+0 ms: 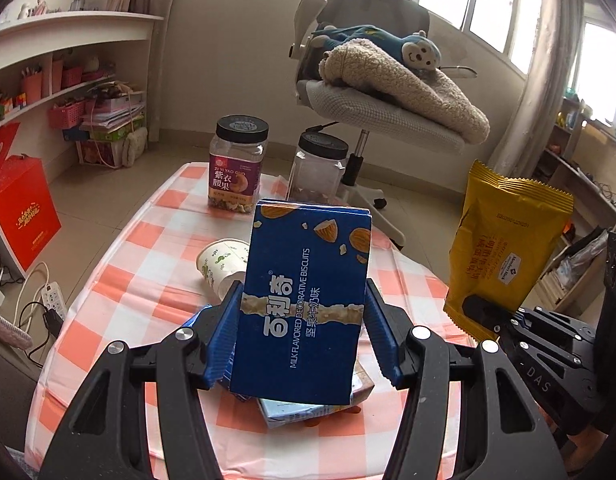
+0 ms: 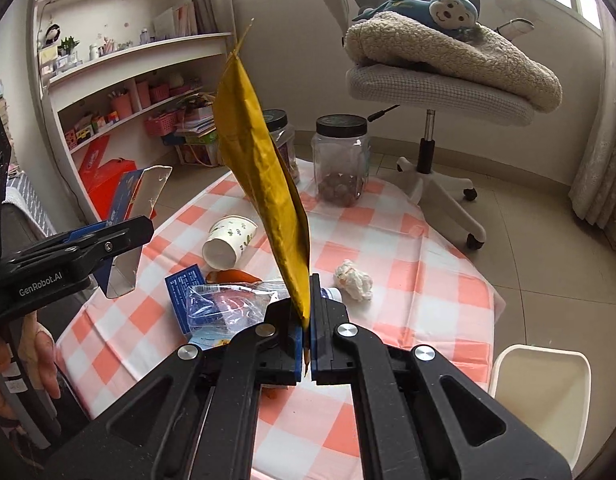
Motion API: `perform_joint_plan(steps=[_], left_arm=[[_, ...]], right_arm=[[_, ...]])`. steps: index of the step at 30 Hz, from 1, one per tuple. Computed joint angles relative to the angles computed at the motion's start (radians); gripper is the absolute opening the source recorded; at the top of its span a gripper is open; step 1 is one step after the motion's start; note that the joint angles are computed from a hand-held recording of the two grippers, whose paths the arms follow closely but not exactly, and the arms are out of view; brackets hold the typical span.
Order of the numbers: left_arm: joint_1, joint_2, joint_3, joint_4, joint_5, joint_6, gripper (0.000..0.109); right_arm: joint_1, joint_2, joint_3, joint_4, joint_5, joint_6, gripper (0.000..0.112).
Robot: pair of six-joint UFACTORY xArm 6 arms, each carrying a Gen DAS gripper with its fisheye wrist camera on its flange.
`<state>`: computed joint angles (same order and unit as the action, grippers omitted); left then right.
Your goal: Collect trash
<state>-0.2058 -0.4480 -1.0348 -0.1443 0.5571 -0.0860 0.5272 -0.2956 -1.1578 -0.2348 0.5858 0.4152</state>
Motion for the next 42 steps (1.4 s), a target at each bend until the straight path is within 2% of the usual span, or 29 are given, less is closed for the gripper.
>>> perform_joint_plan(steps=[15, 26, 35, 36, 38, 39, 40, 42], left_arm=[[-0.121, 0.059, -0.019, 0.048, -0.007, -0.020, 0.058], [-0.208, 0.117, -0.049, 0.081, -0.013, -0.043, 0.058], [-0.324, 0.201, -0.134, 0.033, -0.013, -0.014, 0.058], [-0.340, 0.213, -0.146, 0.029, -0.013, -0.010, 0.058], [-0.372, 0.237, -0.166, 0.020, -0.018, -0.010, 0.058], [-0.388, 0.249, -0.175, 0.012, -0.020, -0.008, 0.058], [-0.404, 0.262, -0.184, 0.006, -0.021, -0.010, 0.058], [-0.436, 0.292, -0.205, -0.004, -0.020, -0.015, 0.058]], right_arm=[[-0.117, -0.124, 0.100, -0.025, 0.034, 0.056, 0.001], [-0.243, -0.225, 0.181, -0.060, 0.097, 0.140, 0.002], [-0.378, -0.287, 0.225, -0.019, 0.158, 0.190, 0.005], [-0.387, -0.292, 0.224, -0.030, 0.166, 0.205, 0.008], [-0.408, -0.306, 0.226, -0.070, 0.182, 0.249, 0.032], [-0.417, -0.315, 0.229, -0.099, 0.191, 0.276, 0.053], [-0.426, -0.325, 0.231, -0.139, 0.202, 0.309, 0.065], [-0.448, -0.345, 0.241, -0.191, 0.216, 0.351, 0.067]])
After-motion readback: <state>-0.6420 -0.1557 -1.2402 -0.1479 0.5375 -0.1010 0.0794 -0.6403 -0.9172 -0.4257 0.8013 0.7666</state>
